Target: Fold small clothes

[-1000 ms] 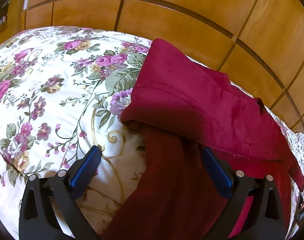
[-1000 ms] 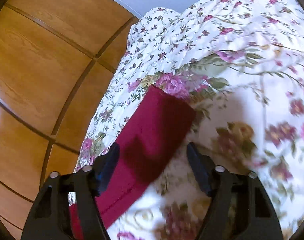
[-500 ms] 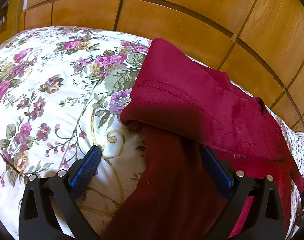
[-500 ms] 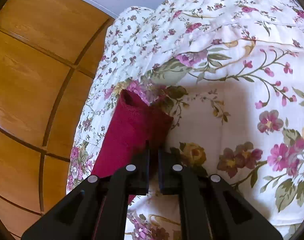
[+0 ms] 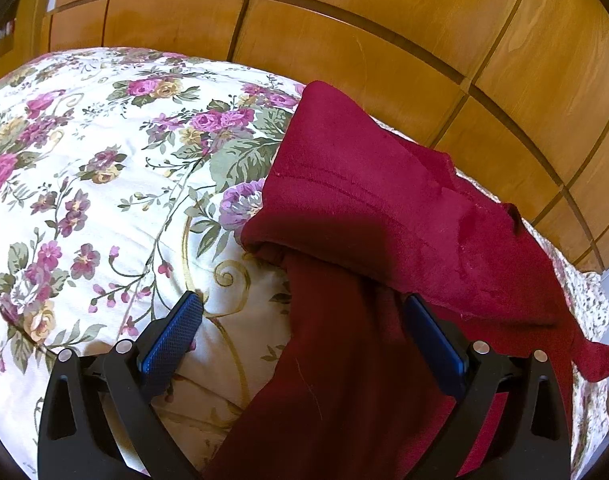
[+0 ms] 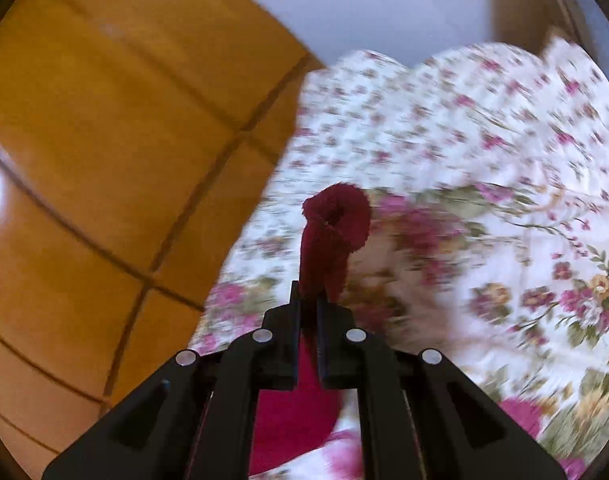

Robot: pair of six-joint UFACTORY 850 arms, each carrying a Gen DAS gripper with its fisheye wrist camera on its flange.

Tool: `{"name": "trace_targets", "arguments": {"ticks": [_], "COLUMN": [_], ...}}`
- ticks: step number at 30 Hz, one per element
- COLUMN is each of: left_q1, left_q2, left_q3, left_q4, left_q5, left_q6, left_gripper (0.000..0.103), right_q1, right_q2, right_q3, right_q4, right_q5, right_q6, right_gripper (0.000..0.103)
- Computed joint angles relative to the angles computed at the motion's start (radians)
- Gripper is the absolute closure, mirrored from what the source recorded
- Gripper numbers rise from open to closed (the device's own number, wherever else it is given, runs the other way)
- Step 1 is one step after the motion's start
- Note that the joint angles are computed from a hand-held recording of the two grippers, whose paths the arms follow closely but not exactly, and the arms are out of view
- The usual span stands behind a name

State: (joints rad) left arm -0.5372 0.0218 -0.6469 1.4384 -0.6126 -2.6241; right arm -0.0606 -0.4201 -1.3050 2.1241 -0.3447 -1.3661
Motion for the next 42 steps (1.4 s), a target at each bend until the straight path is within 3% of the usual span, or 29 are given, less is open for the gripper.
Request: {"name": "trace_targets", "arguments": {"ticks": [6,15,22,24,28,30,31,32,35,39,42], "left_q1": [-0.002,-0.007,-0.012,-0.014,-0.014,-0.013,-0.013,-0.013,-0.01,0.016,0.024], "left_q2": [0.029,0.057,0.073,0.076,0.077,0.076,0.076,0.077,0.073,0.122,0.14], "left_q3": [0.034,0.069,0.089,0.091,0.093,0.092,0.092,0.094,0.087,0.089,0.057], "left_q4": [0.1,0.206,0.249,0.254,0.257,0.257,0.258,0.26,0.249,0.289,0.323], "left_q5": [0.009,0.008,0.002,0.001,0.0,0.001,0.002,0.002,0.01,0.084,0.1], "left_q6": [-0.123,-0.252,-0.305,-0.31,-0.314,-0.312,-0.314,-0.315,-0.302,-0.358,-0.356], "left_gripper": [0.004,0.004,0.004,0.004,0.004,0.004,0.004,0.004,0.004,0.004,0.004], "right_q1": [0.14,0.457,0.638,0.673,0.702,0.699,0.693,0.686,0.66,0.591,0.536], "right_q2": [0.063,0.033,-0.109,-0.16,-0.243,-0.262,-0.263,-0.254,-0.199,-0.059,0.012], "right_q3": [-0.012,-0.117,-0.233,-0.265,-0.3,-0.295,-0.282,-0.259,-0.169,0.049,0.146], "right_q4": [0.003,0.069,-0.224,-0.376,-0.666,-0.696,-0.683,-0.642,-0.471,-0.149,0.051], "right_q5": [0.017,0.076,0.08,0.089,0.063,0.032,0.004,-0.019,-0.062,-0.133,-0.044], "right_q6": [-0.072,-0.394,-0.21,-0.075,0.191,0.2,0.175,0.125,-0.058,-0.334,-0.48], "right_gripper": [0.097,0.097,0.097,0.096,0.084,0.067,0.05,0.042,0.033,0.032,0.04]}}
